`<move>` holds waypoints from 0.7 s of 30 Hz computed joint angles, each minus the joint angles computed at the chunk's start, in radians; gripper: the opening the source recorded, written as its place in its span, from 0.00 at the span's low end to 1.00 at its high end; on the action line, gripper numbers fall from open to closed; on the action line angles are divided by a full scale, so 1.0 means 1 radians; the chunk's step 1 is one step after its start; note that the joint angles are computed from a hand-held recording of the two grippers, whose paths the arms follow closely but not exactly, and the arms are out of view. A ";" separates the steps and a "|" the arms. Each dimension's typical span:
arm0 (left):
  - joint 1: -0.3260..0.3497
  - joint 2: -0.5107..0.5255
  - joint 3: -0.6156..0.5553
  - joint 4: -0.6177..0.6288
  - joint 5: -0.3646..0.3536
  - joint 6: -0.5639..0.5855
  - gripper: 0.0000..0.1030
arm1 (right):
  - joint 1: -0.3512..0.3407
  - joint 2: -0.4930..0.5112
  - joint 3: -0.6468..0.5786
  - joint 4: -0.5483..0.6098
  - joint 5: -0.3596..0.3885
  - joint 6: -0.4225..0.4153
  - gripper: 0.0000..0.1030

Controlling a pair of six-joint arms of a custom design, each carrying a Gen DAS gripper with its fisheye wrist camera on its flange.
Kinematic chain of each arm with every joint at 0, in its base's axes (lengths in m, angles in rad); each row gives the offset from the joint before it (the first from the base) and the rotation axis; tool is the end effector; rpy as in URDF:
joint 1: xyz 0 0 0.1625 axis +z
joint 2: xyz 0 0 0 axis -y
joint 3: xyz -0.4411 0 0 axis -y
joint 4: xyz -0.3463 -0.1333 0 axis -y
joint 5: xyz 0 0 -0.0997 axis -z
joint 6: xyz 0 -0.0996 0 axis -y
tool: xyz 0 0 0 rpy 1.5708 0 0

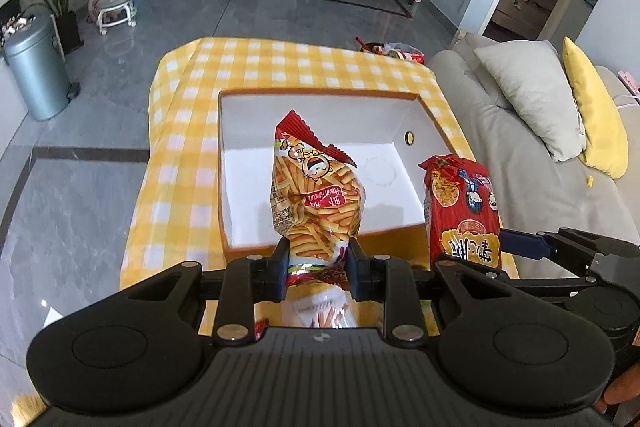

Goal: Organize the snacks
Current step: 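Lift both held bags up and carry them over the orange box, then lower both bags into the box and open both tools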

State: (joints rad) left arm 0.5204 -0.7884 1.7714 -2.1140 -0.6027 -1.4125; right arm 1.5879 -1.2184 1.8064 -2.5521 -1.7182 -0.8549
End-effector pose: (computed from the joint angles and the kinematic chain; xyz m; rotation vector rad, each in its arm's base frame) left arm -0.3867 -0.4699 0.0936 -0.1454 2.2666 -0.9505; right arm 0.1284 -0.5681 0.3316 1.1523 -2.5714 0.4282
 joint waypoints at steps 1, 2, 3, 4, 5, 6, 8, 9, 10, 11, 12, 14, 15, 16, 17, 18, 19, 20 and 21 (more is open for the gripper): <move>0.004 0.002 -0.006 0.000 0.004 0.009 0.30 | 0.002 0.009 -0.011 0.001 -0.001 -0.002 0.64; 0.009 0.003 -0.011 0.000 0.008 0.020 0.30 | 0.006 0.019 -0.021 0.000 -0.004 -0.004 0.64; 0.016 0.005 -0.019 -0.002 0.013 0.033 0.30 | 0.008 0.028 -0.032 0.000 -0.006 -0.008 0.64; 0.017 0.006 -0.024 -0.004 0.017 0.039 0.30 | 0.011 0.041 -0.046 0.000 -0.010 -0.011 0.64; 0.023 0.008 -0.032 -0.003 0.020 0.048 0.30 | 0.015 0.049 -0.055 0.000 -0.012 -0.012 0.64; 0.029 0.010 -0.040 -0.001 0.024 0.058 0.30 | 0.019 0.061 -0.067 -0.001 -0.016 -0.012 0.64; 0.040 0.015 -0.057 0.007 0.031 0.074 0.30 | 0.024 0.083 -0.093 0.003 -0.020 -0.015 0.64; 0.046 0.017 -0.065 0.013 0.032 0.081 0.30 | 0.028 0.095 -0.105 0.005 -0.024 -0.015 0.64; 0.053 0.019 -0.072 0.016 0.034 0.090 0.30 | 0.030 0.107 -0.115 0.004 -0.028 -0.016 0.64; 0.059 0.021 -0.081 0.018 0.035 0.100 0.30 | 0.034 0.119 -0.128 0.008 -0.032 -0.016 0.64; 0.067 0.023 -0.088 0.020 0.035 0.111 0.30 | 0.038 0.133 -0.143 0.013 -0.038 -0.016 0.64; 0.082 0.027 -0.104 0.031 0.033 0.129 0.30 | 0.042 0.160 -0.170 0.019 -0.048 -0.020 0.64; 0.090 0.030 -0.111 0.035 0.031 0.139 0.30 | 0.045 0.174 -0.183 0.021 -0.055 -0.023 0.64; 0.096 0.032 -0.116 0.038 0.029 0.144 0.30 | 0.048 0.186 -0.194 0.023 -0.061 -0.024 0.64; 0.104 0.035 -0.124 0.044 0.025 0.151 0.30 | 0.051 0.201 -0.207 0.025 -0.068 -0.027 0.64; 0.111 0.038 -0.131 0.052 0.021 0.157 0.30 | 0.053 0.216 -0.220 0.028 -0.076 -0.029 0.64; 0.119 0.040 -0.137 0.058 0.017 0.166 0.29 | 0.056 0.231 -0.234 0.033 -0.082 -0.030 0.64; 0.126 0.042 -0.141 0.062 0.012 0.175 0.30 | 0.058 0.244 -0.246 0.039 -0.089 -0.030 0.64; 0.133 0.045 -0.148 0.071 0.006 0.184 0.30 | 0.060 0.260 -0.263 0.052 -0.098 -0.029 0.64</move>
